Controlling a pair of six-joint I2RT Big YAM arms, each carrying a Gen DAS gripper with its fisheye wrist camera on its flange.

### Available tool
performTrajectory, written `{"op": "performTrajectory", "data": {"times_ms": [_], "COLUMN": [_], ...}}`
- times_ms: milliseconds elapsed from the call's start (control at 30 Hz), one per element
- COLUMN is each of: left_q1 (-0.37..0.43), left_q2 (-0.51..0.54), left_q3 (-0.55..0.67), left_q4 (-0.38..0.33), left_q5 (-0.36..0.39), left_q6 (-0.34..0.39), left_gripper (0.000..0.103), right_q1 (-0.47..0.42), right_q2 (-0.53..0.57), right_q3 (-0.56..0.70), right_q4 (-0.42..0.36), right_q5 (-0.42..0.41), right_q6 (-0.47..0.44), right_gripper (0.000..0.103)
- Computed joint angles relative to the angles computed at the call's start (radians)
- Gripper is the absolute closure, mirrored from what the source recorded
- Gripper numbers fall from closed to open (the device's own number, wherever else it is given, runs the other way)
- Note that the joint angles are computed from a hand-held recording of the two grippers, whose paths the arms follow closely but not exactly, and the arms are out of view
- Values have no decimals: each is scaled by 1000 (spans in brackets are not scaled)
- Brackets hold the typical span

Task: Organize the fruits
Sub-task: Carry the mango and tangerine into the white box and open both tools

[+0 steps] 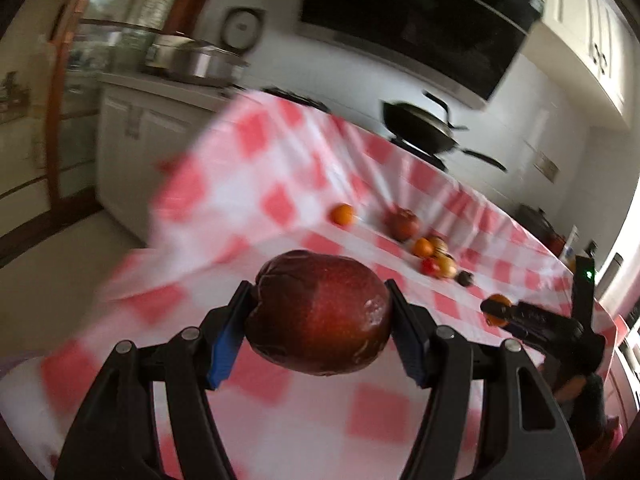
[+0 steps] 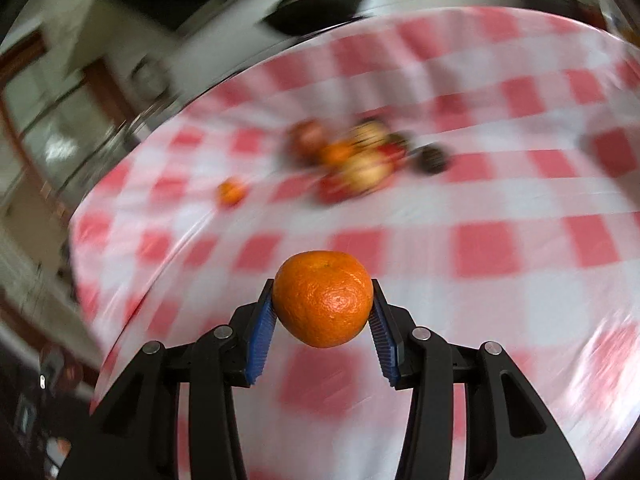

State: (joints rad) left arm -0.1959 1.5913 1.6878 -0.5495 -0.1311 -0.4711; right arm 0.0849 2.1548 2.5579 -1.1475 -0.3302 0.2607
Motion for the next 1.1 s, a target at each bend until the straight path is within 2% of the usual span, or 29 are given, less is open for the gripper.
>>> {"op": "performTrajectory", "data": {"times_ms": [100, 267, 667, 867, 967, 1100], "left_q1": [41, 103, 281, 356, 375, 361], "left_q2": [-101, -241, -513, -563, -551, -508], "left_q3": [-117, -277, -571, -654, -678, -682], "left_q4": [14, 2, -137, -186, -200, -239], "left_q5": [-14, -30, -59, -50, -30, -57], "left_q6": [7, 12, -38, -37, -43, -34], "left_gripper": [38, 38, 38, 38, 38, 38], "right_q1": [69, 202, 465, 556, 597, 648], "right_q2": [-86, -217, -424, -471, -476, -466], "right_q3": [-129, -314, -640, -746, -786, -837], "right_q4": [20, 63, 106, 92, 73, 62], "right_q5": [-31, -32, -43, -18, 12, 92], "right_q6": [-48, -205, -588, -743, -822, -911], "right_gripper": [58, 58, 58, 58, 58, 58]}}
